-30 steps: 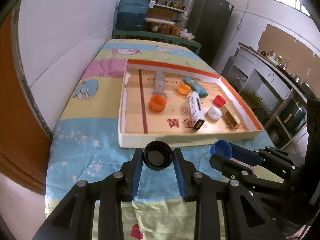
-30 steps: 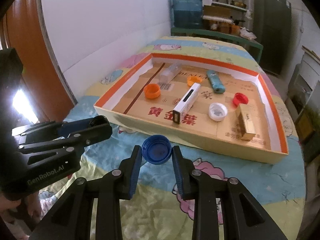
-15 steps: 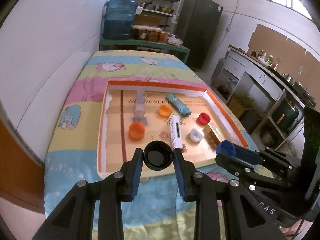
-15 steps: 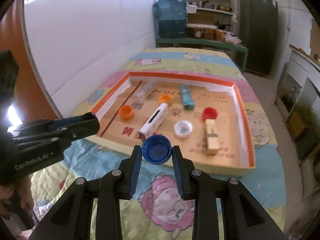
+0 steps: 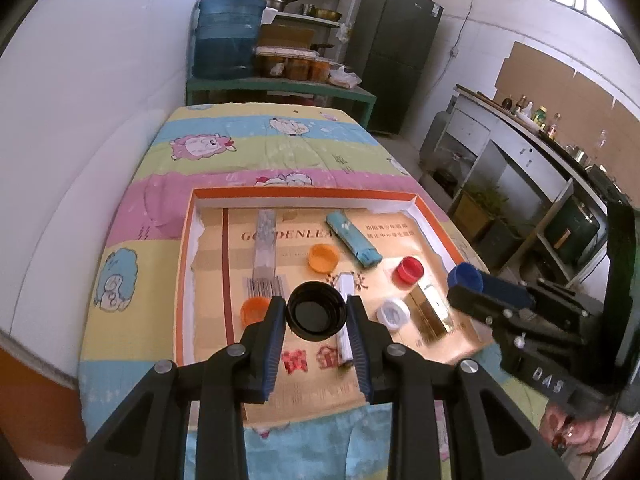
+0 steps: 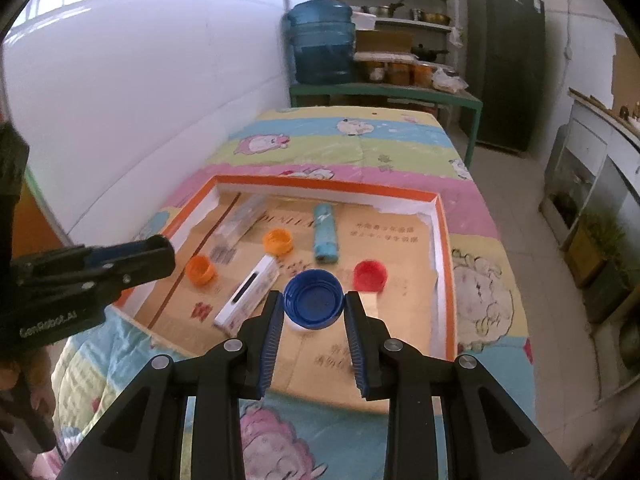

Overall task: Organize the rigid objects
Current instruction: 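Carry the blue cap with the right tool while the left tool carries the black cap into the box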

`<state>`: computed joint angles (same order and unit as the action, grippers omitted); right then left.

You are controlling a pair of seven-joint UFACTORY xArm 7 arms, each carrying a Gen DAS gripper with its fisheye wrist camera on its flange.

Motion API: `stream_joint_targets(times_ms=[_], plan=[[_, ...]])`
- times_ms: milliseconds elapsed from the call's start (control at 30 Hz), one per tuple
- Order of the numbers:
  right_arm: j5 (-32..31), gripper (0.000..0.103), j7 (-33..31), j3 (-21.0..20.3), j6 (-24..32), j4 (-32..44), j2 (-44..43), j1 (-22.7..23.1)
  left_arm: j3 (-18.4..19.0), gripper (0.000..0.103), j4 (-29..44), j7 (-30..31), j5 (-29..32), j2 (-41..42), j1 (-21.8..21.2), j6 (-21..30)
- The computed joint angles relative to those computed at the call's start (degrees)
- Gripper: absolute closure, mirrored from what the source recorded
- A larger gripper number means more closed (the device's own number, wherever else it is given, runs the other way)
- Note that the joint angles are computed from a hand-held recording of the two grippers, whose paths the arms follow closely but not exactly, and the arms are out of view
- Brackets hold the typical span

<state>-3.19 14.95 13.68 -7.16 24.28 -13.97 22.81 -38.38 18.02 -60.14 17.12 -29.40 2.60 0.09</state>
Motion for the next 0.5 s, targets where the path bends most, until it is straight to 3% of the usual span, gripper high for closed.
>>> stream_joint_targets(times_ms=[67,167,267,333,500], plan=[[0.2,0.072,-1.0,-3.9,0.6,1.7,1.6,2.8,-0.7,0.072,1.1,0.4,0.6,1.6,1.6,-0.3],[2.3,0.072,-4.5,-13.2,1.7,4.7,4.2,10.4,-2.3,0.072,3.1,1.0,1.8,4.5,4.6,-0.5],[5.6,0.072,-8.7,-17.5,2.7,7.4,6.3,14.1,-4.5,0.072,5.0,1.2,3.4,7.2,8.0,-0.6],[7.5,0.072,-11.1,-18.4,3.3,8.8,7.6,14.9,-5.6,0.072,6.1,1.0,4.5,9.0,9.8,-0.4],[9.6,0.072,-14.9,-15.5,4.5,12.5,11.2,11.5,-9.9,0.072,8.9,-1.2,8.7,13.0,16.0,-0.3]])
